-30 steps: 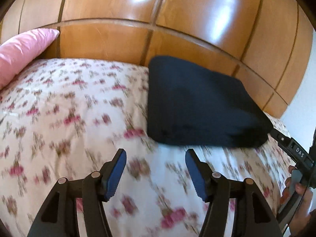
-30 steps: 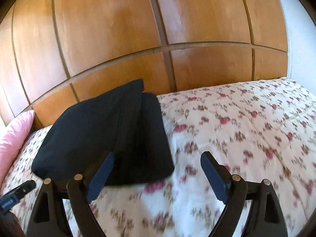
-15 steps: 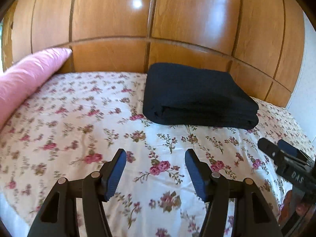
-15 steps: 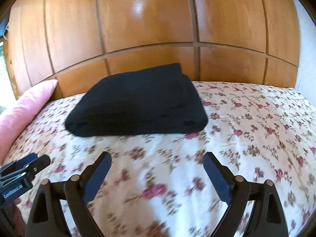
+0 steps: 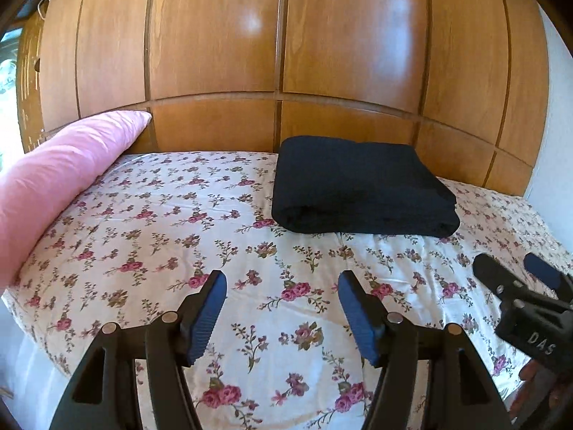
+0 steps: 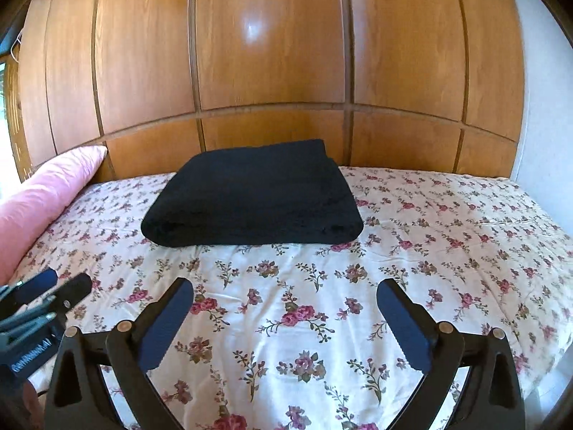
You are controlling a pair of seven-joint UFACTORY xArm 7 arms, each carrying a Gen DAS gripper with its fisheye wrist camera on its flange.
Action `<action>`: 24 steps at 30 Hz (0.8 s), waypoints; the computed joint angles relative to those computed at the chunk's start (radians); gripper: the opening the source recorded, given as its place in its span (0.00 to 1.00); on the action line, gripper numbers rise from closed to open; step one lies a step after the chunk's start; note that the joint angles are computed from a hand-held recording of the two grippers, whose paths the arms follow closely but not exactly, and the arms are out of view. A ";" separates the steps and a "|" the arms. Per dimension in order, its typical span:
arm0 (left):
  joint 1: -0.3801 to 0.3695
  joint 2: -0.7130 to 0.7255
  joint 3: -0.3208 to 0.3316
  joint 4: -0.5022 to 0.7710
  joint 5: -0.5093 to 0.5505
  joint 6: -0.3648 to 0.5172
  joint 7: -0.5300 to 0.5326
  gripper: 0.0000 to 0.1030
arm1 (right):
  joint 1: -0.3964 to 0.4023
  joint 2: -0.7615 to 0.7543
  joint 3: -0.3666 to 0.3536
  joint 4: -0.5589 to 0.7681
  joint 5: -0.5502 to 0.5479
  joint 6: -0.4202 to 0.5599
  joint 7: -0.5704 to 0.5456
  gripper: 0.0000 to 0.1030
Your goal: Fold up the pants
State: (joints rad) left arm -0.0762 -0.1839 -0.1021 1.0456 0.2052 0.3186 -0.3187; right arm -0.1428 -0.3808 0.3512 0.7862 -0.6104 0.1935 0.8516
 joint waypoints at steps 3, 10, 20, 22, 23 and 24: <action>-0.009 -0.016 0.006 -0.012 -0.024 -0.007 0.015 0.64 | -0.014 -0.025 0.015 -0.007 -0.017 0.008 0.014 1.00; 0.037 -0.041 -0.035 -0.021 0.070 -0.013 -0.070 0.64 | -0.010 -0.044 0.012 -0.014 -0.001 0.006 0.002 1.00; 0.029 -0.049 -0.031 -0.024 0.085 -0.009 -0.072 0.64 | -0.022 -0.054 0.025 -0.020 0.015 -0.002 -0.012 1.00; 0.028 -0.050 -0.029 -0.026 0.081 -0.010 -0.072 0.64 | -0.022 -0.053 0.023 -0.021 0.019 -0.004 -0.017 1.00; 0.027 -0.050 -0.029 -0.026 0.079 -0.010 -0.070 0.64 | -0.026 -0.054 0.027 -0.020 0.020 -0.001 -0.015 1.00; 0.026 -0.050 -0.027 -0.026 0.077 -0.009 -0.067 0.64 | -0.025 -0.053 0.026 -0.021 0.022 -0.002 -0.017 1.00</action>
